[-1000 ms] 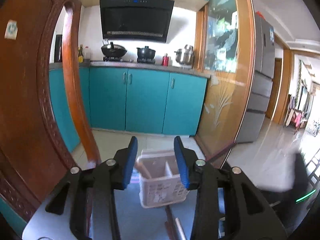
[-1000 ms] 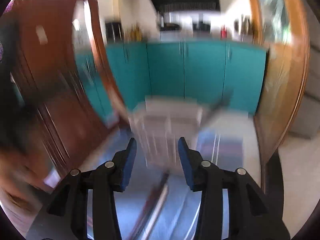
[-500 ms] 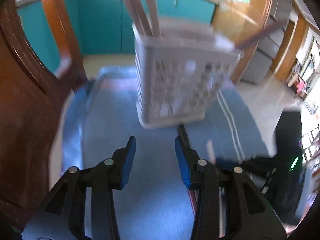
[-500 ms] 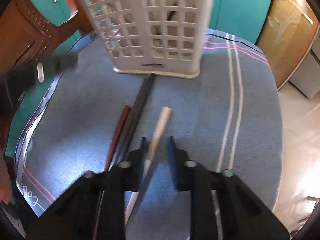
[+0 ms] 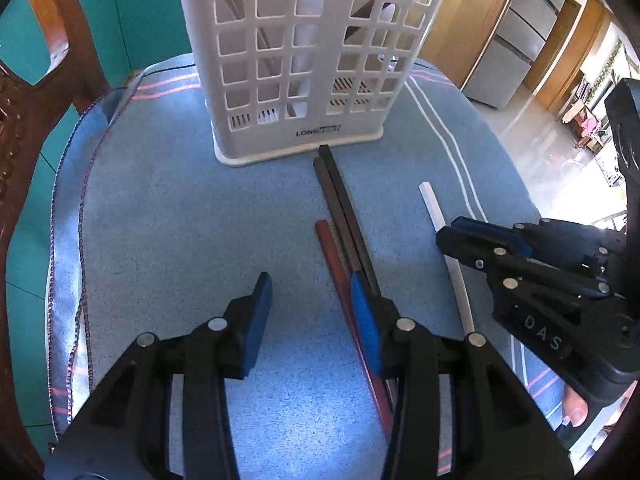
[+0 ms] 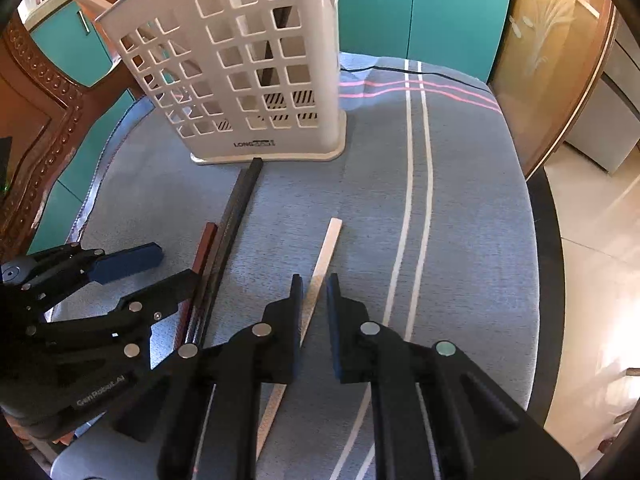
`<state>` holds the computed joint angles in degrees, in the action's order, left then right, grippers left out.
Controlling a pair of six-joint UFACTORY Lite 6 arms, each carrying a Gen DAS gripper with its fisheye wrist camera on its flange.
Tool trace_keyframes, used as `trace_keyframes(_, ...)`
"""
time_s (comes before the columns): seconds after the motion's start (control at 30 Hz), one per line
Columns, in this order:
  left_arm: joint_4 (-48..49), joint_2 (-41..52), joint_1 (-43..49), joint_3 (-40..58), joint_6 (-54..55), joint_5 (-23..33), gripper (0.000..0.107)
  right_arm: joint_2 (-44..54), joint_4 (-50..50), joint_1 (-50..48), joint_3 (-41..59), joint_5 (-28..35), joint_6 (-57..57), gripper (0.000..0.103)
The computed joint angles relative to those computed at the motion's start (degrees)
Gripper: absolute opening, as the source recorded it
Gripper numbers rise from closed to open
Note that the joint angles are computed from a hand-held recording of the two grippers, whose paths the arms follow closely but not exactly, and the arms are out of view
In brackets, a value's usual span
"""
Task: Organize utensils
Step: 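Grasp a dark red chopstick with the left tool while the right tool grasps a light chopstick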
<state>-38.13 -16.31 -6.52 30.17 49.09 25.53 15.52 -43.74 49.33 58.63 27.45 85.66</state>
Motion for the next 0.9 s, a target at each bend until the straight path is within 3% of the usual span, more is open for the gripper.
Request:
trace_keyframes(0.1,1.2,0.1,-1.4,-0.5,-0.8,-2.0,0.042,-0.6,0.5,0.4,0.3,1.1,-0.3,0.013)
trace_keyframes(0.23,8.5,1.2,-3.5,1.1,-7.0,-4.3,0.025,-2.4,1.1,0.6,-0.9,1.7,-0.7,0.013)
trace_keyframes(0.33,5.9,2.1,-0.1,2.7,-2.3,-1.9,0.015,-3.0,1.2,0.5,-1.6,1.5,-1.3,0.013)
trace_keyframes(0.63,-1.1,-0.7,4.1,1.4,11.5,5.8,0.015,-0.5,0.9,1.6,-0.7,-2.8,-2.9,0.01)
trace_keyframes(0.8,-0.7,-0.9,4.3,1.5,11.5,6.2,0.015,-0.5,0.6,1.6,-0.5,-1.6,-2.3,0.008)
trace_keyframes(0.9,0.8,-0.8,1.3,1.0,8.1,3.3,0.016,-1.5,1.1,0.6,-1.2,-1.0,-3.2,0.01)
